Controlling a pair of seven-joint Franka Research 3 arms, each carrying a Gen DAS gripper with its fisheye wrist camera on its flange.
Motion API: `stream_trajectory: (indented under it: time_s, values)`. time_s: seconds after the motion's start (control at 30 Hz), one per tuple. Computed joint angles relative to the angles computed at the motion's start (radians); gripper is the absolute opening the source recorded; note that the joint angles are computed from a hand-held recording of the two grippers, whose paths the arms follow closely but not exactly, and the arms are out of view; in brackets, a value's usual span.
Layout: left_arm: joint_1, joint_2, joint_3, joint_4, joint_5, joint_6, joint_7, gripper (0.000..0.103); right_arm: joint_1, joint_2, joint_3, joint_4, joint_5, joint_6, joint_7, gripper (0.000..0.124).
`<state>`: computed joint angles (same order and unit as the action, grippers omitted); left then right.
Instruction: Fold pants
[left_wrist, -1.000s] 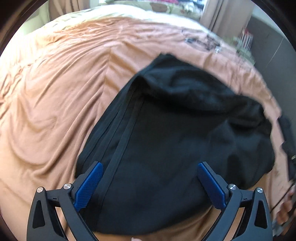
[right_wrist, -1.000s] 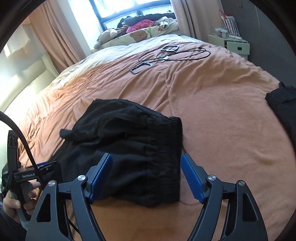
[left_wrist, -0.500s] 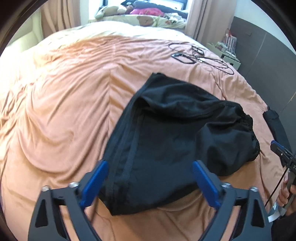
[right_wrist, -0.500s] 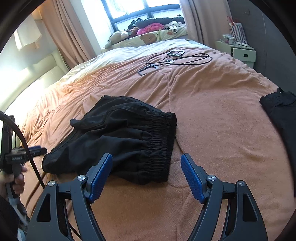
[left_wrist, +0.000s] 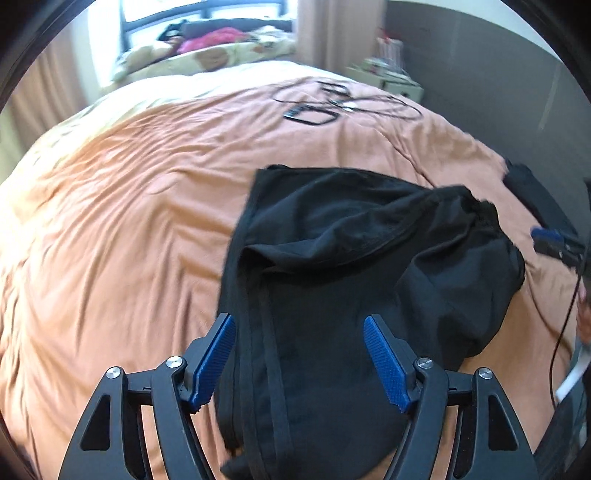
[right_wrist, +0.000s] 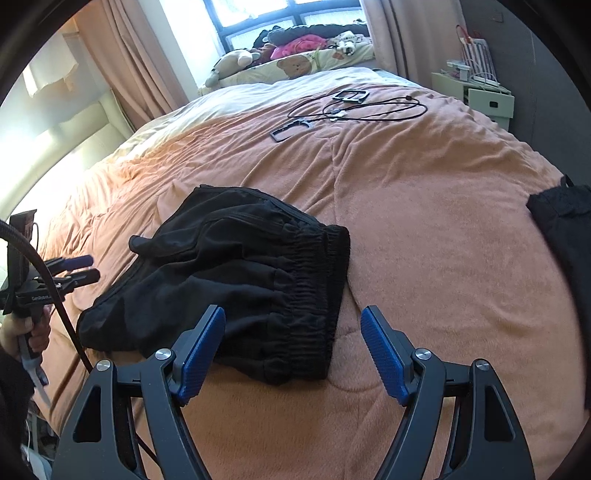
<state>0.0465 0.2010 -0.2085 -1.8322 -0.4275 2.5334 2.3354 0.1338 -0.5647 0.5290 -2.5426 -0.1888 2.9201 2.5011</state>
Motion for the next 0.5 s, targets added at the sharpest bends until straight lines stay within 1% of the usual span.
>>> stream_trajectory:
  time_s: [0.07,0.17,0.23,0.43,0.47,0.5]
  values:
    - [-0.007,0.036,0.002,0.035,0.04,-0.012,0.001,0.069,-0.013,0.025,0.009,0.02,-0.013,-0.002,-0.004,0.075]
    - [0.002,0.085,-0.009,0.085,0.061,-0.028,0.021,0.067,-0.016,0.059,0.004,0.042,-0.029,-0.005,-0.013,0.075]
    - [0.005,0.117,-0.018,0.116,0.083,-0.032,0.039,0.065,-0.022,0.08,0.005,0.057,-0.046,-0.008,-0.013,0.075]
    - [0.007,0.195,-0.04,0.193,0.151,-0.027,0.07,0.063,-0.016,0.143,-0.017,0.102,-0.094,-0.026,-0.009,0.075]
    - [0.008,0.209,-0.044,0.206,0.159,-0.025,0.079,0.062,-0.01,0.155,-0.026,0.108,-0.1,-0.024,-0.01,0.074]
    - [0.005,0.225,-0.046,0.221,0.175,-0.017,0.084,0.059,-0.002,0.168,-0.037,0.115,-0.103,-0.023,-0.014,0.069]
